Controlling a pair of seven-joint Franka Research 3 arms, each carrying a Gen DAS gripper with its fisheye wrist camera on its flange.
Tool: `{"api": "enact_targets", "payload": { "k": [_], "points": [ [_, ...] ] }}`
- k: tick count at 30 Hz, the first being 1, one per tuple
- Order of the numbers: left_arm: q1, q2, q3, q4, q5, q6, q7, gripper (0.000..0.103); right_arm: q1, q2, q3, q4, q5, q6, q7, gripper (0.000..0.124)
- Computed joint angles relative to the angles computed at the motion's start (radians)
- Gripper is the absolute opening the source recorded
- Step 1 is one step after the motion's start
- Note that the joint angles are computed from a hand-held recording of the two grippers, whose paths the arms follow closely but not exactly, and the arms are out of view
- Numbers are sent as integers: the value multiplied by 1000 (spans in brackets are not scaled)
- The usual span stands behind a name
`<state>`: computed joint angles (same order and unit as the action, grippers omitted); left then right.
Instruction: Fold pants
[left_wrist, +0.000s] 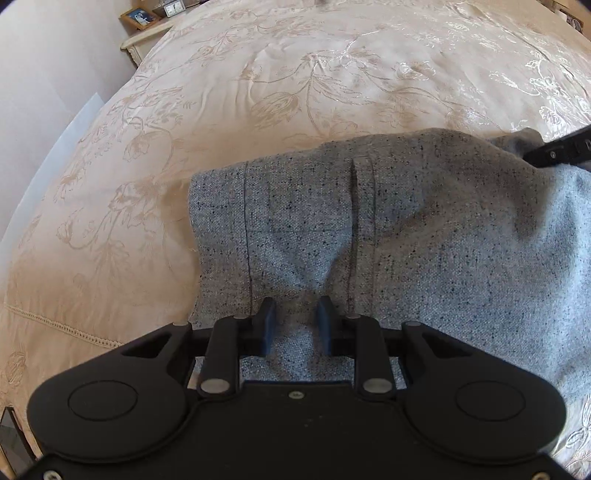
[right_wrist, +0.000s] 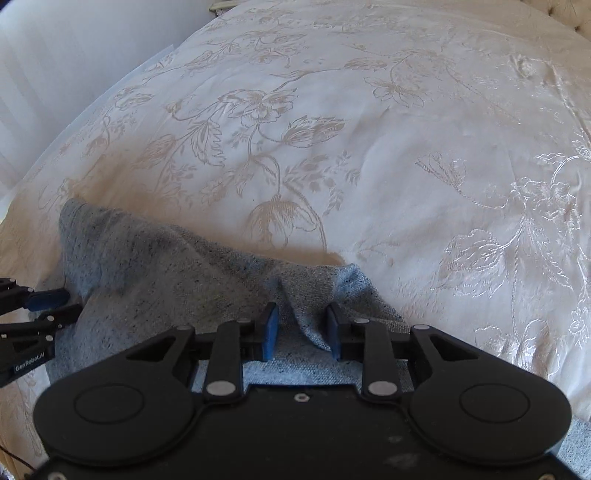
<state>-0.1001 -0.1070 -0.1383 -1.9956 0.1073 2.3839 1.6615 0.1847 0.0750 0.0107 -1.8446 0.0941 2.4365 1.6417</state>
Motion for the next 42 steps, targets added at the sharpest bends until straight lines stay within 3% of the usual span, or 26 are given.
{"api": "enact_targets", "payload": {
  "k": [2, 7, 8, 9, 11, 14, 16, 19, 22, 24, 25, 29, 32, 35, 38, 42],
  "points": [
    [1, -1, 1, -3, -4, 4, 2, 34, -2, 20, -4, 20, 6, 24, 25, 33],
    [2, -7, 4, -13, -16, 13, -6, 34, -23, 109, -9, 134, 105, -39, 26, 34],
    [2, -7, 5, -14, -20, 14, -7, 34, -29, 121, -10, 147, 131, -54, 35, 28],
    [2, -9, 6, -16, -24, 17, -4, 34, -34, 126, -10, 153, 152, -65, 39, 5],
    [3, -11, 9, -18, -35, 17, 6, 34, -32, 110, -12, 142, 148, -62, 45, 4],
    [6, -18, 12, -21, -50, 9, 2, 34, -12, 114, -39, 138, 50, 37, 173, 2],
    [5, -24, 10, -31, -37, 17, 10, 35, 1, 168, -57, 198, -39, 33, 239, 1],
    [4, -23, 9, -16, -26, -6, 25, 35, 5, 215, -60, 245, -68, -5, 271, 2],
    [3, -22, 15, 30, -53, -53, 58, 34, 54, 116, -97, 105, -248, 171, 362, 16],
    [5, -33, 11, 32, -41, -21, 43, 34, 70, 26, -104, 3, -394, 266, 445, 28],
    [3, -39, 8, 29, -39, 5, 35, 34, 64, -12, -90, -31, -416, 270, 446, 28],
    [-8, -30, 9, 42, -71, -34, 59, 37, 39, -149, -14, -182, -251, 219, 359, 28],
    [1, -46, 2, -1, 2, -102, 44, 39, 42, -227, 42, -280, -183, 100, 343, 28],
    [-5, -103, 12, -58, -1, -107, 104, 39, 59, -320, 83, -377, -126, -2, 337, 28],
    [-12, -125, 5, -44, -3, -123, 70, 37, 65, -407, 107, -444, -92, -19, 334, 25],
    [-53, -134, 9, -39, -107, -45, 58, 38, -45, -494, 183, -507, -238, 49, 524, 26]
  ]
}}
